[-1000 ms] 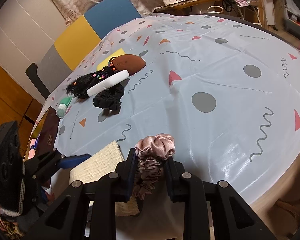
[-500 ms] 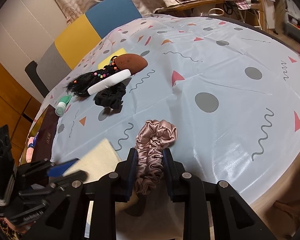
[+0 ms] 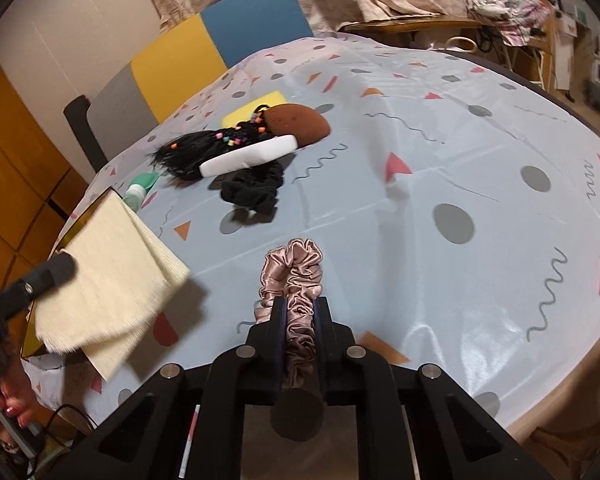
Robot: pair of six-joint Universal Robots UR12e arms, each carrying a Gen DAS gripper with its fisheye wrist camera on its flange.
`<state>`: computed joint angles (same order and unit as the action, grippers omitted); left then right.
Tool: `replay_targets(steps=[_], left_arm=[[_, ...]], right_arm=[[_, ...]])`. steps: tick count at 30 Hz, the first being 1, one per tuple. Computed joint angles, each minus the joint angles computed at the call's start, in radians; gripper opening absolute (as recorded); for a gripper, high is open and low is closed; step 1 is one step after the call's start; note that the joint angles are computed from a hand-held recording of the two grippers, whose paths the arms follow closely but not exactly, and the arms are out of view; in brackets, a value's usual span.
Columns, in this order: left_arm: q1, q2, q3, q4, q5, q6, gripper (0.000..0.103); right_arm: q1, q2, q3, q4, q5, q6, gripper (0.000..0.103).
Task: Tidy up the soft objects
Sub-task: 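Carry the beige mesh cloth into the gold tray and open the left tool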
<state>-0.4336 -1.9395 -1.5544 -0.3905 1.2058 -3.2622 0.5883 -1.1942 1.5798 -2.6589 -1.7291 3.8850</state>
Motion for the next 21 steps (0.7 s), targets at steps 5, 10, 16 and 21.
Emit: replay_targets(steps=[5, 10, 16, 21], left_arm=[[0.036, 0.033, -0.045, 0.067, 0.015, -0.087, 0.021], [0.08, 0.063, -0.088, 0.13, 0.044, -0.21, 0.021], [0.141, 0.093, -0.136, 0.153, 0.102, -0.33, 0.021], [0.189, 0.108, -0.167, 0.174, 0.14, -0.413, 0.021]], right_arm=[[0.008, 0.018, -0.033, 0.009, -0.006, -0.037, 0.013], [0.015, 0.035, -0.065, 0.019, -0.009, -0.064, 0.013], [0.013, 0.051, -0.087, 0.055, -0.01, -0.029, 0.013], [0.006, 0.055, -0.089, 0.058, 0.035, 0.009, 0.035]])
